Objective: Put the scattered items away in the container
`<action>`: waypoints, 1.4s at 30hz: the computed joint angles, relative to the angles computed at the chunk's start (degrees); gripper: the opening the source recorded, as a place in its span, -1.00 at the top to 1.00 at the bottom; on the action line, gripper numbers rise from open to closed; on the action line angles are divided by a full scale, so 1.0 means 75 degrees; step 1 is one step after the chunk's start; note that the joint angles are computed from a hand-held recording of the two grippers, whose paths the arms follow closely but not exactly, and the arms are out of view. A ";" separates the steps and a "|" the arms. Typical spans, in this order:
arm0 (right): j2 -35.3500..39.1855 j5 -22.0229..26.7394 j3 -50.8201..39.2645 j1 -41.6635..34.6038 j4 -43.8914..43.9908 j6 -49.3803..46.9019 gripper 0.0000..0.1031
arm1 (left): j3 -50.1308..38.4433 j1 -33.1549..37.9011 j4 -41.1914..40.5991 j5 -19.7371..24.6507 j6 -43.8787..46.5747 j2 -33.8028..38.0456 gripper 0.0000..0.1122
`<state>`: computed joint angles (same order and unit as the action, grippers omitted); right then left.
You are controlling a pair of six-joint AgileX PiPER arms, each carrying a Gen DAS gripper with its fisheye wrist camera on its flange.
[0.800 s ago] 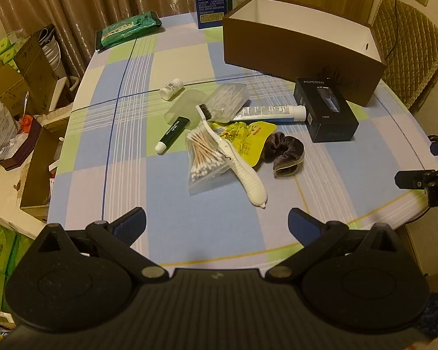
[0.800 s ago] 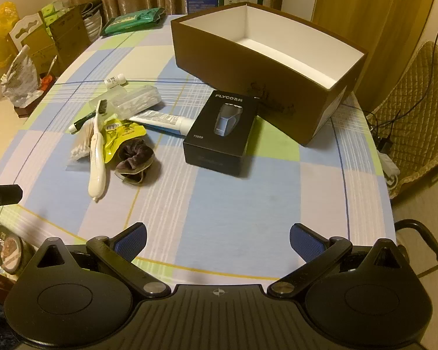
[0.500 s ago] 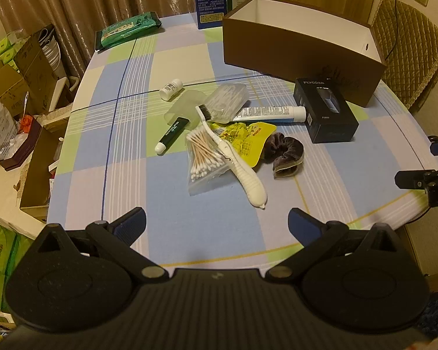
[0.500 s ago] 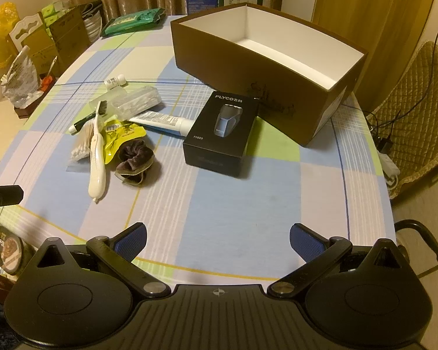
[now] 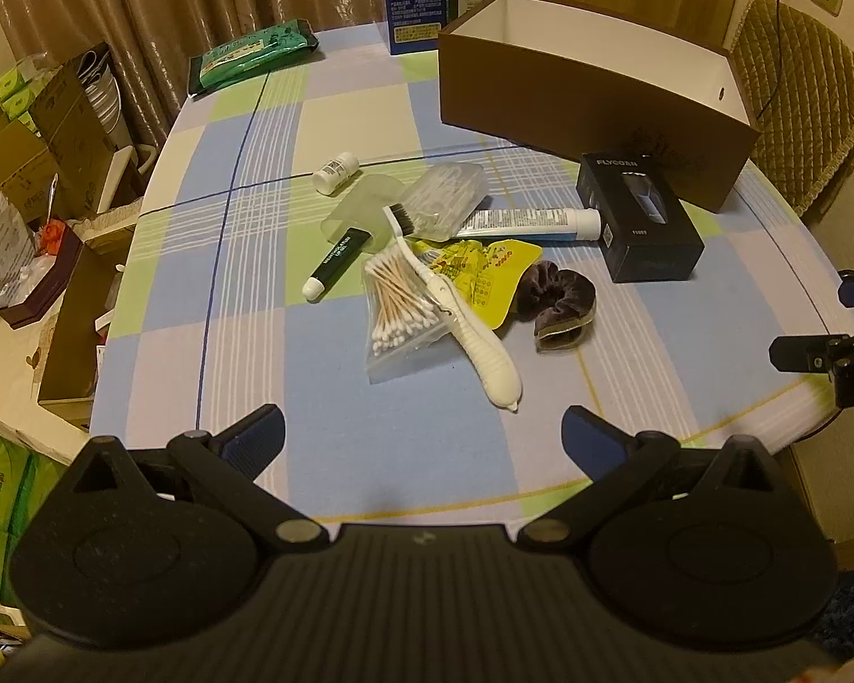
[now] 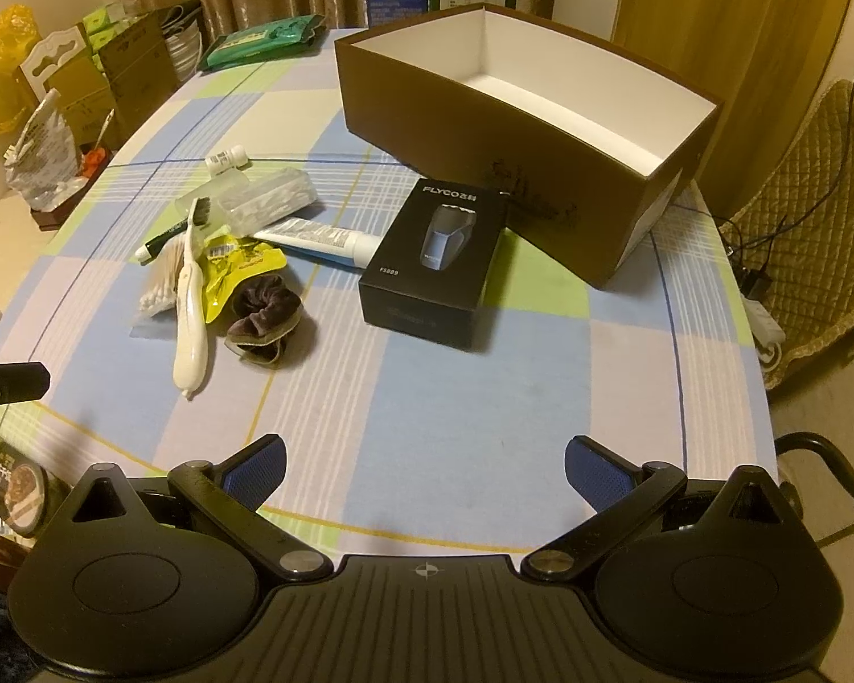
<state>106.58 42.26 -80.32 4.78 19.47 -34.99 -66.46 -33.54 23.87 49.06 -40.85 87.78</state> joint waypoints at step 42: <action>0.0813 0.0307 -0.0997 0.0203 -0.0081 0.0206 -0.97 | -0.0337 0.0625 -0.0544 -0.0261 0.0399 0.0572 -0.82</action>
